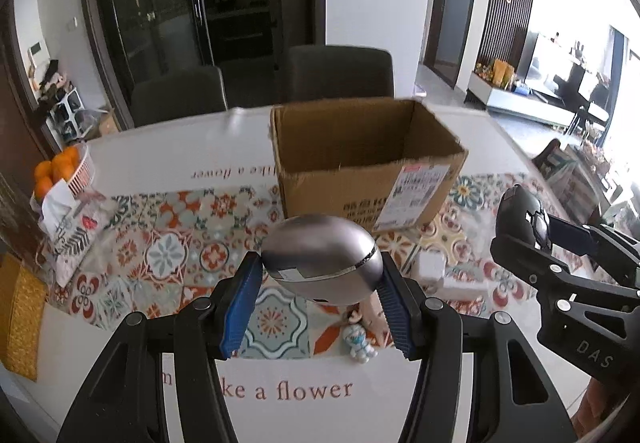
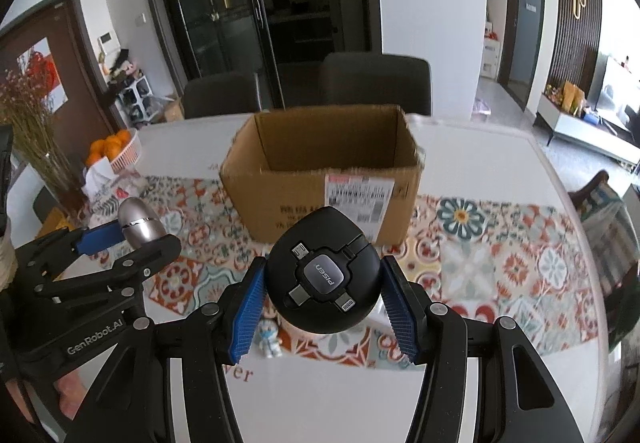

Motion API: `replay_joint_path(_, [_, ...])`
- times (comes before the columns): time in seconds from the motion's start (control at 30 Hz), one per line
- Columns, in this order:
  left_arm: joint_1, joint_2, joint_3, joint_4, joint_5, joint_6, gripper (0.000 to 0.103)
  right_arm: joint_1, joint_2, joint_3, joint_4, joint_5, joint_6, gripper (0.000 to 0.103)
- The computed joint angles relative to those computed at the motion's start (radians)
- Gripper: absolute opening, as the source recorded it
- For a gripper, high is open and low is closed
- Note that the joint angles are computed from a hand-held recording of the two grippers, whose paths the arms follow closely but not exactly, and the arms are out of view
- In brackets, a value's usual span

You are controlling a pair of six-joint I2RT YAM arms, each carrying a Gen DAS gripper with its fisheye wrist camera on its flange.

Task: Organize rigid objects
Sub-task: 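Carry the puck and silver egg into the box and open both tools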

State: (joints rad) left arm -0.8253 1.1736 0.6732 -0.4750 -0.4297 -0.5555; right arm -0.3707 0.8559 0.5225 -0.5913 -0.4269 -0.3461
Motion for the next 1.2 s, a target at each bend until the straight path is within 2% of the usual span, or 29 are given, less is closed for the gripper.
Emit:
replay_joint_path(0.43, [0.087,0.087,0.187,-0.006,0.008,0.11,0.057,0.012,0.191,0.188,0.043,-0.044,-0.002,0.056])
replay_joint_path(0.63, [0.158,0.167,0.291,-0.007,0.059,0.16,0.057,0.062,0.306,0.289,0.061,-0.026,0.023,0.056])
replay_joint_path(1.0, [0.284,0.417,0.544,-0.069,0.208,0.227,0.057,0.122,0.596,0.527,0.033,0.026,0.044,0.056])
replay_joint_path(1.2, [0.312,0.529,0.664,-0.118,0.204,0.273,0.057,0.145,0.743,0.642,0.007,0.049,0.064,0.056])
